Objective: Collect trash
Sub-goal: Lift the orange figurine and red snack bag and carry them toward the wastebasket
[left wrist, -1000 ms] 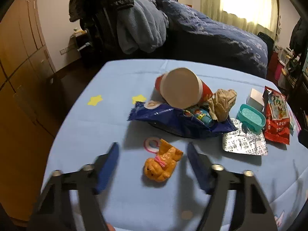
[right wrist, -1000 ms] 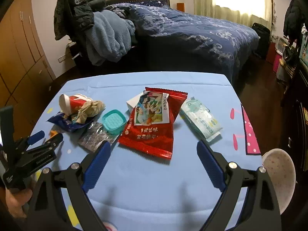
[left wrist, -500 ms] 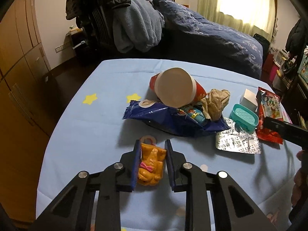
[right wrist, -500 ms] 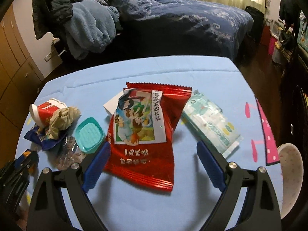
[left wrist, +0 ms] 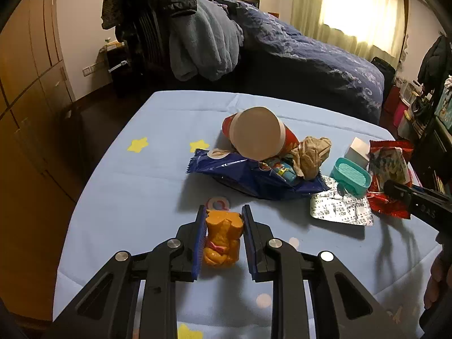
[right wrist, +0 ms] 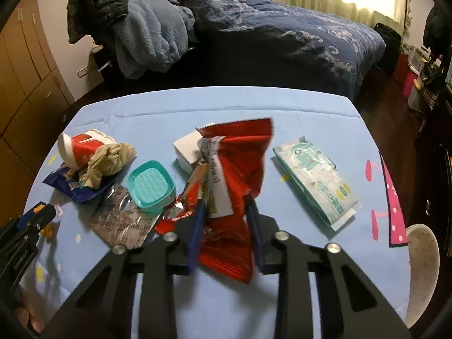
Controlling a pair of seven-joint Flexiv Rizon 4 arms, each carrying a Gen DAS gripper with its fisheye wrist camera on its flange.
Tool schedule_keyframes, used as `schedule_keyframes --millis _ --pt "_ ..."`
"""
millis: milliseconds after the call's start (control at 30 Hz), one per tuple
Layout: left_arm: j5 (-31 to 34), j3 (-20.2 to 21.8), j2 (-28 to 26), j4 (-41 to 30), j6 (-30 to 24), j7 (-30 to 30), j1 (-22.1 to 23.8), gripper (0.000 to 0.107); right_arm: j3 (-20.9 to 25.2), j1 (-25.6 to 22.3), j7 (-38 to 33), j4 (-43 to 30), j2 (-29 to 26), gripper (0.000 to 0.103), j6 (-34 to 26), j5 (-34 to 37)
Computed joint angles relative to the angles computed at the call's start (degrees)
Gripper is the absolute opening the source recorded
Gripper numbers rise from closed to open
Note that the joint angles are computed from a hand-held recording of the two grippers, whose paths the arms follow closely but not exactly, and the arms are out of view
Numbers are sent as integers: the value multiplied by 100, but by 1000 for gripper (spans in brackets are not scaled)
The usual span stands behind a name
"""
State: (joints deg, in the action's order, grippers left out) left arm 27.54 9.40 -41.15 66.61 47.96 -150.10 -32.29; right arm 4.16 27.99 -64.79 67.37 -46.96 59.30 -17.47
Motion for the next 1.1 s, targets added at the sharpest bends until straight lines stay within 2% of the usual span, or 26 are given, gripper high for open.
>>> schedule_keyframes --millis 200,667,800,1100 --pt "105 58 151 162 -17 -204 -77 25 -50 -44 127 536 319 19 364 -28" --pt "597 37 614 648 -47 -781 -276 25 -316 -99 696 2215 1309 19 1362 -510" --pt "848 32 815 806 -84 -1040 -370 25 -253 -188 792 2705 1617 19 1694 -571" --pt "1299 -122 1187 1120 5 -1509 -431 25 -34 -347 714 3296 2051 18 2089 -509"
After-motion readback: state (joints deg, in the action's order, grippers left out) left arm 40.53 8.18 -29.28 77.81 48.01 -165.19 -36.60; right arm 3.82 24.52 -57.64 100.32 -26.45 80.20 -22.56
